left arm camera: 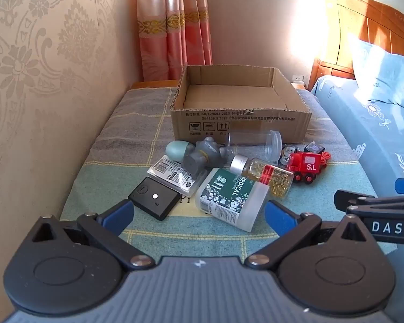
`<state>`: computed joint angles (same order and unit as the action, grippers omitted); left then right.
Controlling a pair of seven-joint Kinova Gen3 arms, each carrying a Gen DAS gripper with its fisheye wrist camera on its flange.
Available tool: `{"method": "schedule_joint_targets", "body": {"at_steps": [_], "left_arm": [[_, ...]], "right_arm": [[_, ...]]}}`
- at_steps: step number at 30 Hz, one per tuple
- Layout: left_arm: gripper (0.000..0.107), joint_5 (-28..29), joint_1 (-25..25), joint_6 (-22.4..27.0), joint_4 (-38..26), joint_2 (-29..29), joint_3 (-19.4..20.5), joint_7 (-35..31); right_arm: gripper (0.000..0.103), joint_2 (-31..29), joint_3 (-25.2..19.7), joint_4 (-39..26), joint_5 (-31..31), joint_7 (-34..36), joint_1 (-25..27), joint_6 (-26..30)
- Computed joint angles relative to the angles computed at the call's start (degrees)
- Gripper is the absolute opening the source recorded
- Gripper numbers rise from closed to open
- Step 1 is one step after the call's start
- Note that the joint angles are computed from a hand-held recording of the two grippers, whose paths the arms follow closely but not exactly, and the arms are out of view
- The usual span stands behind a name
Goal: Organize rigid objects
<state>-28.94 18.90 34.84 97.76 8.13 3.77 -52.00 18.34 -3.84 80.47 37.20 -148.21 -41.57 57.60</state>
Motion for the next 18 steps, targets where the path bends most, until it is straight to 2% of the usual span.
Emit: {"method": "schedule_joint_targets", "body": {"at_steps": [18], "left_arm": [[0.103, 1.41, -0.29, -0.44, -0.25, 0.14, 0.15, -1.62]], "right_arm": [[0.103, -0.07, 0.01, 0.3, 0.48, -0.33, 0.12, -0.53]]}}
